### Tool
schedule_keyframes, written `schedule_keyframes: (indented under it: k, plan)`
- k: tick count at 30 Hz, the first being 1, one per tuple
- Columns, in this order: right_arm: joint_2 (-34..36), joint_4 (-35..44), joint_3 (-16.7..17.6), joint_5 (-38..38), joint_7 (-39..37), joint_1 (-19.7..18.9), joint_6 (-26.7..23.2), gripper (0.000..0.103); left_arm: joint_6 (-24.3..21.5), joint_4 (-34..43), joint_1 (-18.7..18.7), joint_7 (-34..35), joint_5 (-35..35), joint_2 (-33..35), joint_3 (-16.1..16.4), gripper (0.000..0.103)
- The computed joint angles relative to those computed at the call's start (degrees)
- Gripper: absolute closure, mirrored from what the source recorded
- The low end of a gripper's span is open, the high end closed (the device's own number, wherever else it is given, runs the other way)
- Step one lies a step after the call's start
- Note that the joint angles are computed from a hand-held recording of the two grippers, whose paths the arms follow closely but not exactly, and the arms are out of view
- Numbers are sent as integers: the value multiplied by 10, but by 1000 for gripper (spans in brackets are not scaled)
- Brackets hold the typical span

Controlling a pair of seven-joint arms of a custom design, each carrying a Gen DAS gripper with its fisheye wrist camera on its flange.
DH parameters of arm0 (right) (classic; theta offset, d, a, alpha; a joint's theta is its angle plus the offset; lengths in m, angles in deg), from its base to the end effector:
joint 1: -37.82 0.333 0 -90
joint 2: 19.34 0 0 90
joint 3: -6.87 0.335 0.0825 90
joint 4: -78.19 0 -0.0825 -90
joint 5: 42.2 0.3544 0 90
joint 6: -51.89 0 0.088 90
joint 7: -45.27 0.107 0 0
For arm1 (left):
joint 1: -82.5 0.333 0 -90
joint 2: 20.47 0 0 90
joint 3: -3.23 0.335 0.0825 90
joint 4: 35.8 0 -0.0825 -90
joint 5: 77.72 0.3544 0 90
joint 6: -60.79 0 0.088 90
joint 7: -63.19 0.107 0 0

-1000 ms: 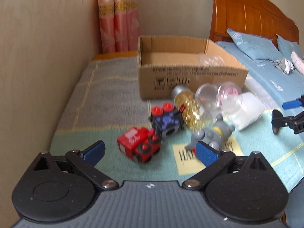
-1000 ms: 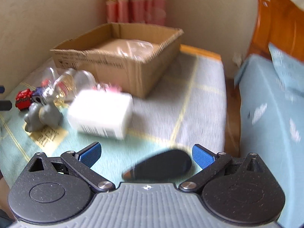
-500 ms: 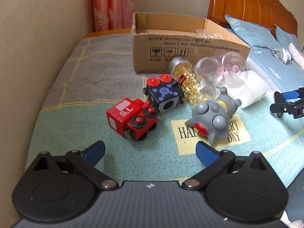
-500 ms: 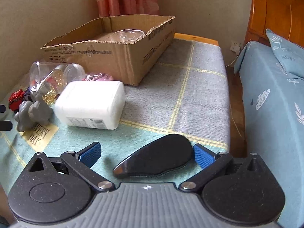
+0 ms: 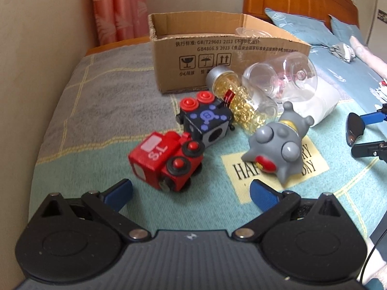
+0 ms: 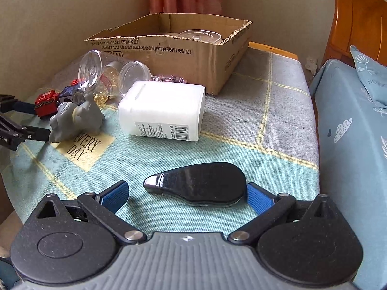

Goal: Organize rigid objects
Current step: 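Grasp the red toy train with the left tool while the right tool grasps the black remote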

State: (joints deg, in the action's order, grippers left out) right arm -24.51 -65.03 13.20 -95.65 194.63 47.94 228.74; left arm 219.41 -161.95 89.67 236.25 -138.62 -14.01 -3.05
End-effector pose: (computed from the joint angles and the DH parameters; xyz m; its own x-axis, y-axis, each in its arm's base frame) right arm 0.4236 0.1944 0.4143 0.1778 -0.9838 -0.0232 -0.7550 -0.1212 -0.6444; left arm 0.5467 0.0473 0.4035 -0.4851 -0.8745 0.0022 -0.6623 0.3657 -0.6539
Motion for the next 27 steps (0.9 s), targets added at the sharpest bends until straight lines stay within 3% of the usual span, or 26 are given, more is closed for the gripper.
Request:
schedule_keyframes:
  k: [4, 13, 16, 23, 27]
  plan:
    - [1, 1, 0, -1, 0, -1, -2, 0, -16, 19, 7, 32, -11, 14, -1, 1]
    - [3, 12, 1, -69, 59, 2, -21, 0, -26, 67, 14, 27, 10, 50, -11, 2]
    - [3, 13, -2, -69, 59, 6, -22, 0, -35, 71, 22, 42, 8, 50, -16, 11]
    - [4, 16, -4, -102, 87, 5, -18, 0, -52, 57, 25, 45, 16, 30, -9, 45]
    - [5, 18, -4, -127, 113, 5, -19, 0, -63, 31, 21, 26, 32, 6, -1, 49]
